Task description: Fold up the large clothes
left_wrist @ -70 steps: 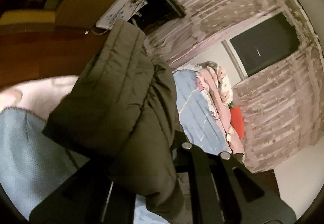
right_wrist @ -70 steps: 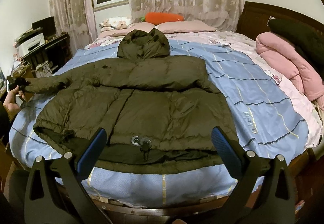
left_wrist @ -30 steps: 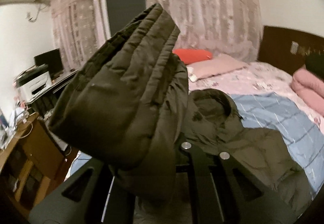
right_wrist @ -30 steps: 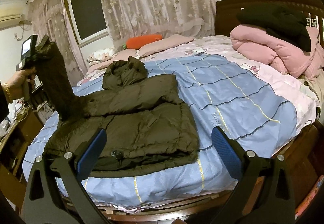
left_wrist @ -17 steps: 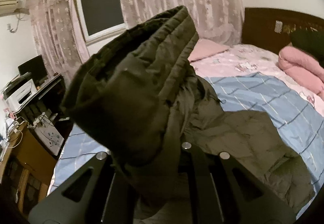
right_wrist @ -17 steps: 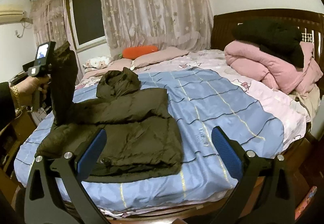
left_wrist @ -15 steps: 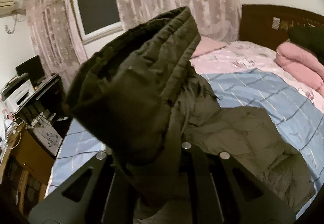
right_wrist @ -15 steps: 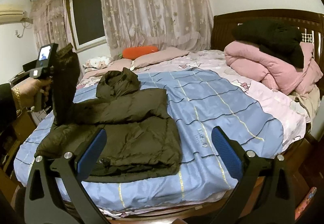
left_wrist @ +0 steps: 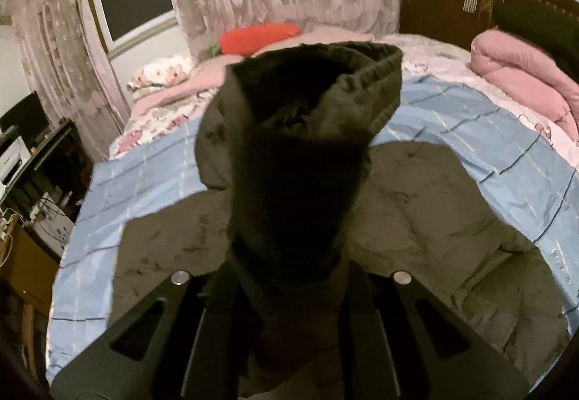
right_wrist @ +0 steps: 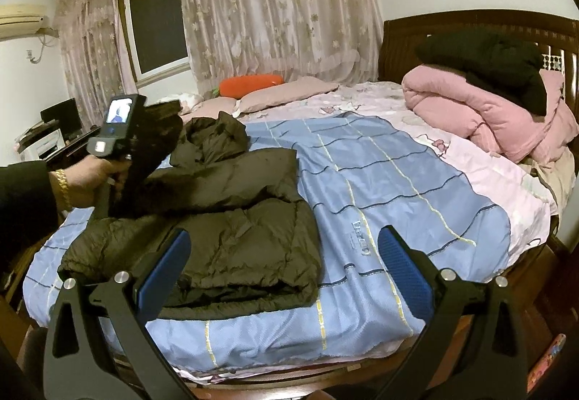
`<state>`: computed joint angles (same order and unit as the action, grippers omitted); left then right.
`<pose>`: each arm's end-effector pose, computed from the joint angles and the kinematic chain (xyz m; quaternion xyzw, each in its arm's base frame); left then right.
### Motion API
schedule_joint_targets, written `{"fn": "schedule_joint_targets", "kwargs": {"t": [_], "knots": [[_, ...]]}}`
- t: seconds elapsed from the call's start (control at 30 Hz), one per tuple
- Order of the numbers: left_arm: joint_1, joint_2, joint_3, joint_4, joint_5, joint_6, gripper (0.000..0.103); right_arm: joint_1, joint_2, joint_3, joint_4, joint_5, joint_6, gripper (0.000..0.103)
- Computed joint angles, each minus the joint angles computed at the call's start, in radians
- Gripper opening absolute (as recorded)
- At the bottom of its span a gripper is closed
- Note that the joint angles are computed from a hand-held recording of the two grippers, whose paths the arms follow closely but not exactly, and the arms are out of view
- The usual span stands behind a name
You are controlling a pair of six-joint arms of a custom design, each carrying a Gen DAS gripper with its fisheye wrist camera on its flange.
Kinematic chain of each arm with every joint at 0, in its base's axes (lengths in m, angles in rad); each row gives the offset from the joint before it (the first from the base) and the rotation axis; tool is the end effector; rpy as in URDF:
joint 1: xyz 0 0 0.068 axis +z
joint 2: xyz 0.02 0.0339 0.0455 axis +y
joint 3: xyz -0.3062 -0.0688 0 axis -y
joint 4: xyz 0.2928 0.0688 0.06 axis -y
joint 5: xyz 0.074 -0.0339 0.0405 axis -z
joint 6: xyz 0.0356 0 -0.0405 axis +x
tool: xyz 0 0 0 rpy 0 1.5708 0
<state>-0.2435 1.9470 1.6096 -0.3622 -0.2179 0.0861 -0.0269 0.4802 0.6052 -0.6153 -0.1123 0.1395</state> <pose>0.4986 -0.1159 0.2879 0.1026 0.8966 0.0653 0.4259 0.1280 0.0005 0.2995 0.0424 0.8557 0.0769 0.5100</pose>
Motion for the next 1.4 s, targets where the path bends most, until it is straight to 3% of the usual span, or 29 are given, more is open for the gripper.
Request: {"fn": "schedule_joint_targets", "kwargs": {"t": [0.23,0.33,0.4,0.47,0.77,0.97,1.17,1.27,1.4], "knots": [[-0.019,0.116,0.056,0.000,0.001,-0.050,0.009,-0.031,0.026,-0.021,0.022,-0.030,-0.022,0.102],[-0.032,0.155,0.075,0.014,0.004,-0.077,0.017,-0.029,0.032,-0.028,0.030,-0.032,-0.028,0.102],[-0.034,0.159,0.067,0.038,0.037,-0.101,0.054,-0.030,0.038,-0.030,0.035,-0.033,-0.030,0.102],[-0.045,0.152,0.050,0.077,0.059,-0.111,0.080,-0.029,0.042,-0.031,0.035,-0.032,-0.030,0.102],[-0.112,0.043,-0.010,0.093,0.121,-0.146,0.098,0.009,0.025,-0.020,0.021,-0.011,-0.021,0.102],[-0.132,-0.249,-0.223,0.055,0.131,-0.196,0.101,0.109,0.004,0.008,-0.017,0.061,0.005,0.102],[-0.124,-0.665,-0.519,-0.020,0.032,-0.220,0.101,0.265,-0.028,0.047,-0.074,0.179,0.043,0.102],[-0.086,-0.918,-0.658,-0.138,0.023,-0.266,0.101,0.380,-0.031,0.075,-0.107,0.277,0.073,0.102],[0.052,-1.210,-0.773,-0.413,0.071,-0.324,0.101,0.535,-0.012,0.114,-0.148,0.402,0.127,0.102]]}}
